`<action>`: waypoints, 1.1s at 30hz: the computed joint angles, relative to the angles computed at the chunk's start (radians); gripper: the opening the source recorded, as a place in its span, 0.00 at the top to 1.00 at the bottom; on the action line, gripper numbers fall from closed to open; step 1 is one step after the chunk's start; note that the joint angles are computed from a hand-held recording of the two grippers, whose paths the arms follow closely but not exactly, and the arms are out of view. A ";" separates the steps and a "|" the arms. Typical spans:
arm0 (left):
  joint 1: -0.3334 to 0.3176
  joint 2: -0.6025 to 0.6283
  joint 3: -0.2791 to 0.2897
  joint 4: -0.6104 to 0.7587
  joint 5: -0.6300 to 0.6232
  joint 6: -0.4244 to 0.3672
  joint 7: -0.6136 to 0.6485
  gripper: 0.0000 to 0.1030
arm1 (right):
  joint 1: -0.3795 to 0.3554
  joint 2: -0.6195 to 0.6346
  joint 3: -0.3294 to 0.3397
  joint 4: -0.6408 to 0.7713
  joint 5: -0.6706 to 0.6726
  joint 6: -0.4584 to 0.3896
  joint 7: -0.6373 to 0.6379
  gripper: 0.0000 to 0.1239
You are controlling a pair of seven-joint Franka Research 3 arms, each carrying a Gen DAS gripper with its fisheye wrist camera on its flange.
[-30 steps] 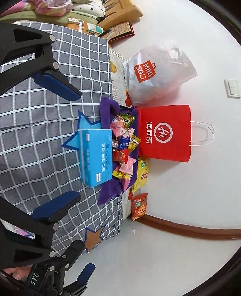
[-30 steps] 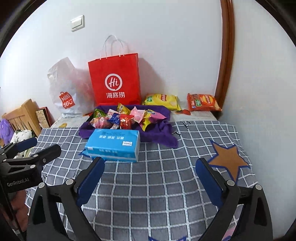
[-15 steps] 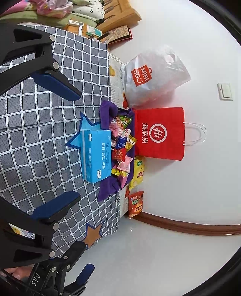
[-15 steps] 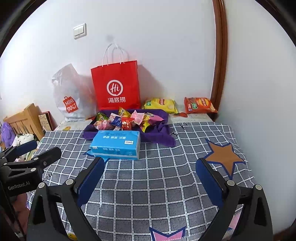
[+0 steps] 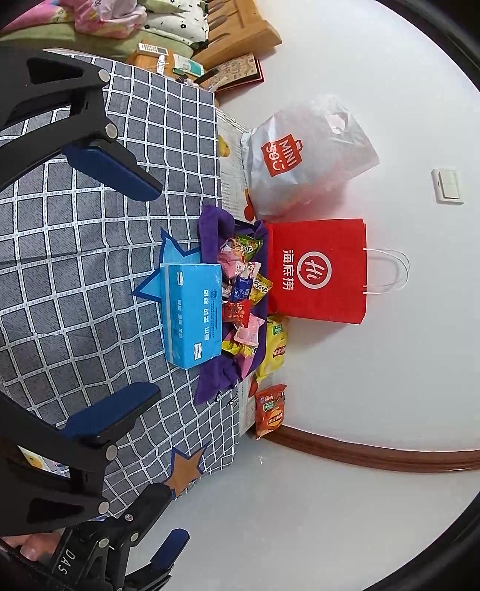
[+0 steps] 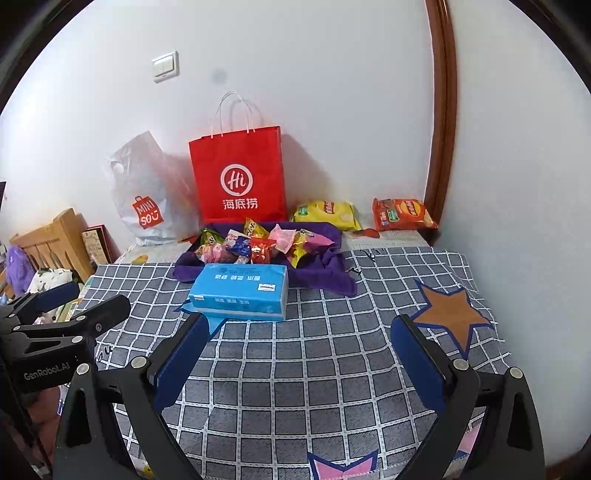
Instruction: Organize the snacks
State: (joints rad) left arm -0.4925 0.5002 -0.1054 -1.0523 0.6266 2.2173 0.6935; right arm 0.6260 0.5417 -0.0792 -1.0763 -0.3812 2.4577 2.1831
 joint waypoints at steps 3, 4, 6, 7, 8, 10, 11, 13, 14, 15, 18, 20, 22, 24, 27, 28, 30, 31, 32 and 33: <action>-0.001 0.000 0.001 0.001 0.001 -0.002 -0.003 0.04 | 0.000 -0.003 -0.001 -0.004 0.000 0.005 0.003 0.21; -0.001 -0.001 0.002 0.000 0.003 -0.002 -0.005 0.04 | 0.001 -0.005 -0.001 -0.007 -0.001 0.007 0.006 0.21; -0.001 -0.003 0.002 -0.001 0.004 -0.002 -0.007 0.04 | 0.000 -0.009 0.001 -0.011 0.000 0.009 0.004 0.21; -0.001 -0.002 0.001 0.000 0.003 -0.002 -0.006 0.04 | 0.001 -0.010 0.000 -0.012 -0.001 0.009 0.005 0.21; -0.001 -0.002 0.002 0.000 0.004 -0.002 -0.007 0.04 | 0.001 -0.010 -0.001 -0.013 -0.003 0.010 0.006 0.21; -0.003 -0.001 0.003 0.003 0.006 -0.005 -0.008 0.04 | 0.000 -0.007 0.000 -0.009 -0.003 0.009 0.005 0.21; -0.002 -0.002 0.002 0.001 0.005 -0.003 -0.007 0.04 | -0.001 -0.007 0.000 -0.008 -0.001 0.008 0.005 0.21; 0.000 -0.002 0.000 0.002 0.000 -0.003 -0.006 0.04 | -0.001 -0.007 0.000 -0.008 -0.001 0.009 0.006 0.21; 0.001 -0.001 0.000 0.004 -0.001 -0.005 -0.006 0.04 | -0.001 -0.008 0.000 -0.008 -0.001 0.009 0.007 0.21; 0.000 0.000 0.000 0.006 -0.002 -0.007 -0.006 0.04 | -0.001 -0.013 -0.001 -0.017 -0.003 0.013 0.008 0.21; 0.000 0.003 0.001 0.011 -0.004 -0.011 -0.004 0.04 | -0.002 -0.015 0.000 -0.018 -0.004 0.014 0.009 0.21; 0.000 0.003 0.001 0.012 -0.005 -0.010 -0.002 0.04 | -0.001 -0.015 0.000 -0.018 -0.005 0.013 0.009 0.21; 0.000 0.002 0.001 0.011 -0.004 -0.010 -0.001 0.04 | -0.002 -0.016 0.001 -0.020 -0.005 0.015 0.007 0.21; -0.002 0.004 0.002 0.013 -0.003 -0.011 -0.004 0.04 | -0.003 -0.017 0.002 -0.020 -0.005 0.013 0.005 0.21; -0.002 0.003 0.003 0.011 -0.002 -0.011 -0.006 0.04 | -0.005 -0.020 0.005 -0.025 -0.002 0.022 0.002 0.21; -0.001 0.003 0.002 0.009 -0.003 -0.010 -0.006 0.04 | -0.005 -0.019 0.005 -0.021 0.000 0.018 -0.001 0.21; 0.000 -0.003 0.002 0.000 -0.001 -0.004 -0.009 0.04 | -0.005 -0.016 0.005 -0.017 0.001 0.019 -0.003 0.21; 0.000 -0.002 0.002 0.001 0.000 -0.006 -0.010 0.04 | -0.005 -0.016 0.005 -0.017 0.002 0.020 -0.003 0.21; 0.001 -0.002 0.002 0.000 -0.001 -0.005 -0.009 0.04 | -0.005 -0.013 0.006 -0.013 0.003 0.019 -0.005 0.21; 0.002 -0.002 0.001 0.001 -0.002 -0.004 -0.007 0.04 | -0.005 -0.012 0.005 -0.011 0.004 0.018 -0.006 0.21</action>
